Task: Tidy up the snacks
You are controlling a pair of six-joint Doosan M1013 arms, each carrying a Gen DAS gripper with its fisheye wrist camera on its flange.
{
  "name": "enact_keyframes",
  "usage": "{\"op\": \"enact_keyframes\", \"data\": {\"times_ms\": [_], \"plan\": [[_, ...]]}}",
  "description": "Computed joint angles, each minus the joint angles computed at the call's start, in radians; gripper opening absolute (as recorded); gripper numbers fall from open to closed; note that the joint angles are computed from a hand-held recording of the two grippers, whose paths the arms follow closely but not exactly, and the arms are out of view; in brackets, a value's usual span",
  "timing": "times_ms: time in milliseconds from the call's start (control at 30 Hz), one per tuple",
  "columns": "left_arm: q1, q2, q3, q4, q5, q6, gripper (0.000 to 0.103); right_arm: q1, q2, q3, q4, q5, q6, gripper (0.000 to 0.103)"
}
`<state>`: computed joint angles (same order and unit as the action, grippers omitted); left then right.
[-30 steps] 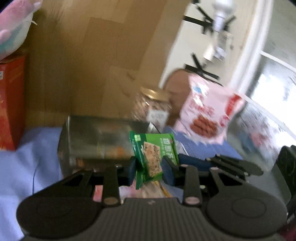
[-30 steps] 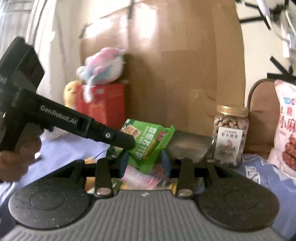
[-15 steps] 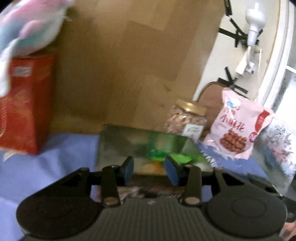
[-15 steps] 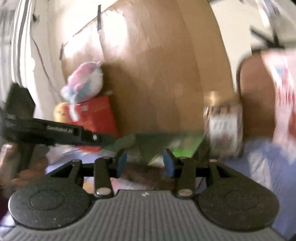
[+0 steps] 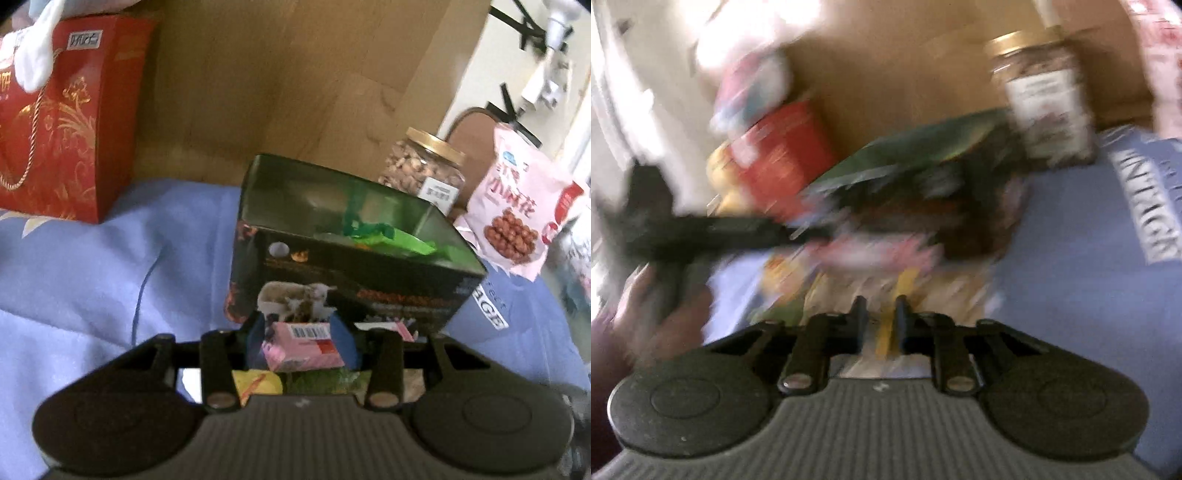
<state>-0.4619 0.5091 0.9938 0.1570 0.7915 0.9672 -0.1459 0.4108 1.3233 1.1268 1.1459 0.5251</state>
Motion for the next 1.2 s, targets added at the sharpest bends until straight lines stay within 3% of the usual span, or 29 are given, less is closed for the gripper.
{"op": "enact_keyframes", "data": {"times_ms": [33,100,267,367,500,633,700,767,967,1100,1200], "plan": [[0.0,-0.003,0.004,0.002,0.001,0.001,0.039,-0.004,-0.002,-0.002,-0.018,0.077,-0.037,0.016],[0.0,-0.005,0.007,0.009,0.0,-0.008,0.041,-0.008,-0.021,0.021,-0.025,0.123,-0.09,0.017],[0.004,-0.004,0.004,0.004,0.003,-0.025,0.041,-0.003,-0.037,0.037,0.079,-0.065,-0.084,0.022],[0.004,-0.003,0.004,0.004,0.006,-0.023,0.041,0.026,-0.012,-0.003,0.021,-0.147,-0.073,0.022],[0.005,0.001,-0.003,-0.017,0.01,0.007,0.042,0.061,0.024,-0.058,-0.123,-0.175,-0.006,0.025],[-0.003,0.005,-0.002,0.015,0.001,0.004,0.045,0.071,0.045,-0.067,-0.097,-0.17,-0.019,0.034],[-0.004,0.0,0.004,0.019,-0.003,-0.003,0.044,0.075,0.037,-0.05,-0.083,-0.194,-0.055,0.031],[-0.01,-0.012,0.018,0.036,-0.006,-0.026,0.044,0.066,0.019,-0.025,-0.051,-0.196,-0.072,0.03],[-0.033,-0.081,0.092,0.126,-0.107,-0.088,0.042,0.043,-0.06,0.076,0.102,-0.212,-0.246,0.03],[-0.038,-0.047,0.019,0.173,-0.099,-0.065,0.042,0.058,-0.087,0.109,0.246,-0.347,-0.442,0.03],[-0.022,0.008,-0.065,0.148,-0.076,-0.056,0.042,0.073,-0.066,0.073,0.305,-0.412,-0.479,0.03]]}}
